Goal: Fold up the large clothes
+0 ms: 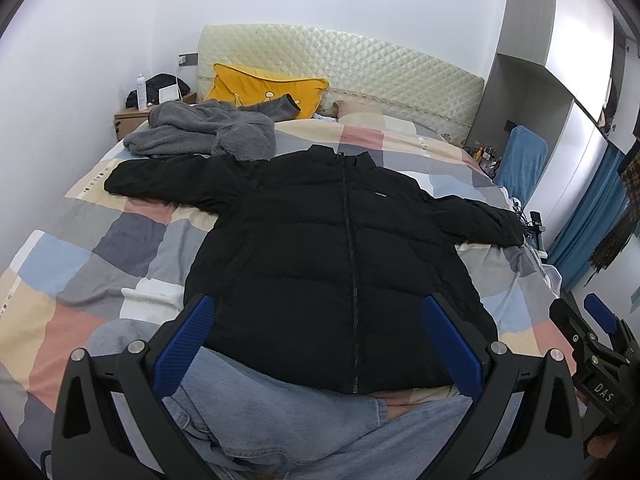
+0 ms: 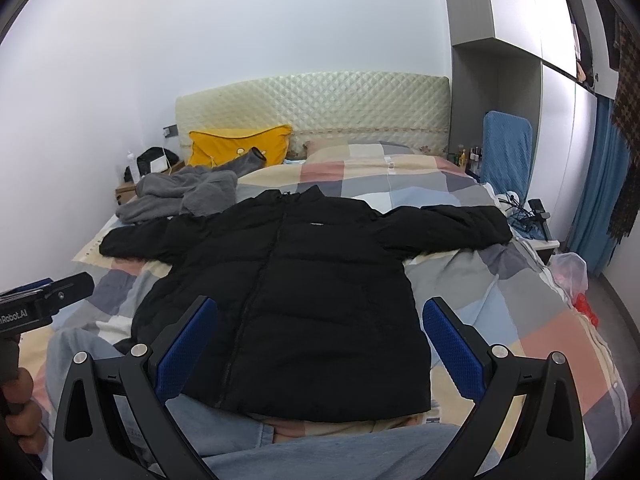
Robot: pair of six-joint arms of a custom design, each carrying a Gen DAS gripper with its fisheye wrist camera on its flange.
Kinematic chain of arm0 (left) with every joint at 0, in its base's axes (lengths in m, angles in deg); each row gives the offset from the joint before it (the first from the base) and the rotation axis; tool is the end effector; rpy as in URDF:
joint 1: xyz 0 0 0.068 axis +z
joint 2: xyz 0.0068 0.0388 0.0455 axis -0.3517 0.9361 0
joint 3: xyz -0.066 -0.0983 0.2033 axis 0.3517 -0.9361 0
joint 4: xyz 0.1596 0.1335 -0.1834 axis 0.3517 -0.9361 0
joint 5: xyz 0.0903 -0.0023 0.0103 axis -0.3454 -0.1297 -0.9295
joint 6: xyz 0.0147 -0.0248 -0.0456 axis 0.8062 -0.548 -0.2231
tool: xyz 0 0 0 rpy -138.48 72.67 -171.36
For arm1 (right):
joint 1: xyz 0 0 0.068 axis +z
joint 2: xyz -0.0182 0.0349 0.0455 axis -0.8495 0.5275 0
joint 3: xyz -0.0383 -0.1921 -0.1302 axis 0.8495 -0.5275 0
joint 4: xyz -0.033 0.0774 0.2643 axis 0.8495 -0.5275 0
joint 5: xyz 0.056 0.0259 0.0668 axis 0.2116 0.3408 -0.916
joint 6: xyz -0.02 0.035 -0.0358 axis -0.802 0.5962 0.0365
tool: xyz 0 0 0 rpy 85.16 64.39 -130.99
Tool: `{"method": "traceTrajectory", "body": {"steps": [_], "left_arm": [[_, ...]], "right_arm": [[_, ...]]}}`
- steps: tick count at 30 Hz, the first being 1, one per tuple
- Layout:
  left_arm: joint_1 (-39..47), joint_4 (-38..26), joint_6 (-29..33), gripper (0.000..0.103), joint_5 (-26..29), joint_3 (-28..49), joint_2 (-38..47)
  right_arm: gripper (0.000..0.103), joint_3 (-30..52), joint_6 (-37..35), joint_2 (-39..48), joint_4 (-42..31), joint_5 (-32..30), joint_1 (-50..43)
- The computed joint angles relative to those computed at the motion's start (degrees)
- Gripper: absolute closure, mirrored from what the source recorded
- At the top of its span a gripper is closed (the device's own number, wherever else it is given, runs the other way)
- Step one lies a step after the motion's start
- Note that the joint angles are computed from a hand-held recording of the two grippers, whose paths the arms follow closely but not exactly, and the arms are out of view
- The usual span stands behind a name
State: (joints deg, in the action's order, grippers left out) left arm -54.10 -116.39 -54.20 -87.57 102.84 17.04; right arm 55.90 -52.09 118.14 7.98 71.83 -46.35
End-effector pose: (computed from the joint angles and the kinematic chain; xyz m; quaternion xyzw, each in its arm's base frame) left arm 0.2180 -0.1199 0.4368 -0.2124 0.8829 0.0113 0.4186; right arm 0.3328 0.0778 0.3616 -0.1666 0.8488 0.1355 0.4832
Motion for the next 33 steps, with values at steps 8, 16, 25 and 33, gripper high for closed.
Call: {"method": "traceTrajectory", "body": {"steps": [8, 16, 25, 33], "left_arm": [[-0.6, -0.5, -1.1, 0.000, -0.5, -1.0, -0.8], [-1.2, -1.5, -2.0, 0.000, -1.3, -0.4, -0.7], [0.0, -2.4, -1.5, 0.000, 0.6, 0.5, -0.1], [0.9, -2.0, -0.6, 0.000, 0.7, 0.8, 0.4]], "right_arm": [[0.000, 0.5, -0.4, 0.5, -0.5, -0.2, 0.2], [0.000, 1.6, -0.7, 1.4, -0.5, -0.5, 0.4], [0.000, 1.2, -1.3, 1.5, -0.1, -0.5, 0.5], [0.000, 0.6, -0.9, 2.0, 1.3, -1.5, 0.7]]}}
